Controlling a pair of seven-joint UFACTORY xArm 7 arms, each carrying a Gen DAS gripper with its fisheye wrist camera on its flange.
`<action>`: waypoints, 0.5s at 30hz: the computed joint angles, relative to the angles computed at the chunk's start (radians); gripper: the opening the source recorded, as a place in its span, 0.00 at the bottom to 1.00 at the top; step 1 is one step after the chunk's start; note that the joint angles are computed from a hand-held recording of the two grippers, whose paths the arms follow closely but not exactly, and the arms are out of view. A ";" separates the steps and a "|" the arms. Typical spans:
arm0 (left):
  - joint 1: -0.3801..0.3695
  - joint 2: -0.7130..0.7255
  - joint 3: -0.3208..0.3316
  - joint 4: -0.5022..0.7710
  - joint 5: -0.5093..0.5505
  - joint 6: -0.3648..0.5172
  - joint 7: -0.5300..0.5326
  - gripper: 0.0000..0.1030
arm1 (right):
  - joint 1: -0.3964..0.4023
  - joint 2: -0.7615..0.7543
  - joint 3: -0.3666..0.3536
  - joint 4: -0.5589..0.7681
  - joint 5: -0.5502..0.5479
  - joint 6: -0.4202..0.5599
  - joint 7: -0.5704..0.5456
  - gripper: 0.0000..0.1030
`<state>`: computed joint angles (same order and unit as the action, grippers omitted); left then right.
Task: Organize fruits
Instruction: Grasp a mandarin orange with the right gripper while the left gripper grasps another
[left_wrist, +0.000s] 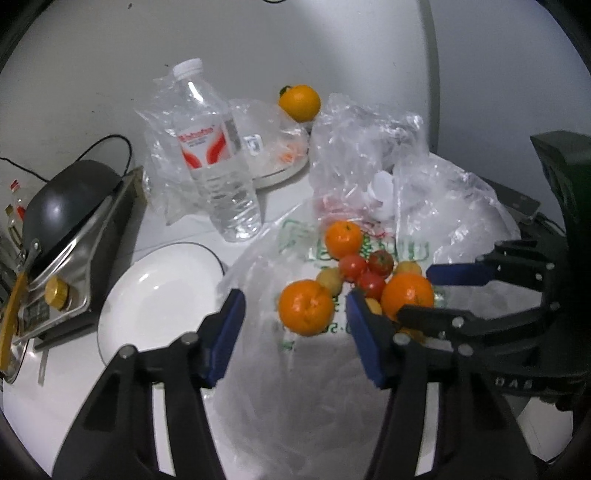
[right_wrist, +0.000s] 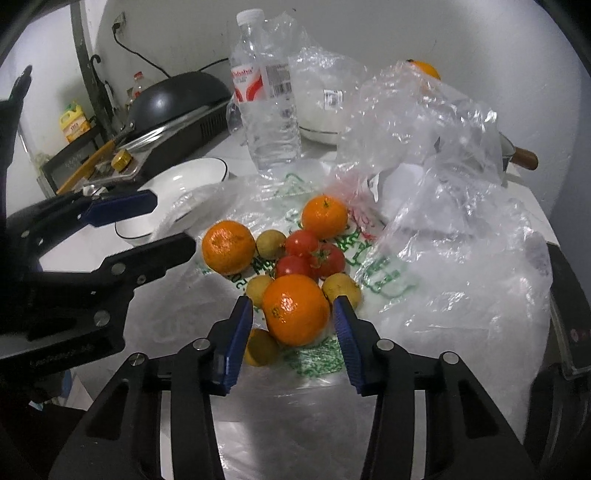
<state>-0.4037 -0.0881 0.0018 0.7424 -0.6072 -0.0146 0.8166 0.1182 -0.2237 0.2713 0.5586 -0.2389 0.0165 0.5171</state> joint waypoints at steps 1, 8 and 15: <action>0.006 0.015 -0.003 0.012 0.013 0.004 -0.008 0.56 | 0.002 0.007 -0.003 0.001 0.001 -0.005 -0.003 0.42; 0.109 0.108 -0.076 0.085 0.180 0.058 -0.143 0.56 | 0.083 0.020 -0.086 -0.017 0.066 -0.054 -0.092 0.39; 0.178 0.165 -0.132 0.131 0.290 0.104 -0.233 0.56 | 0.114 -0.023 -0.105 -0.048 0.137 -0.075 -0.144 0.38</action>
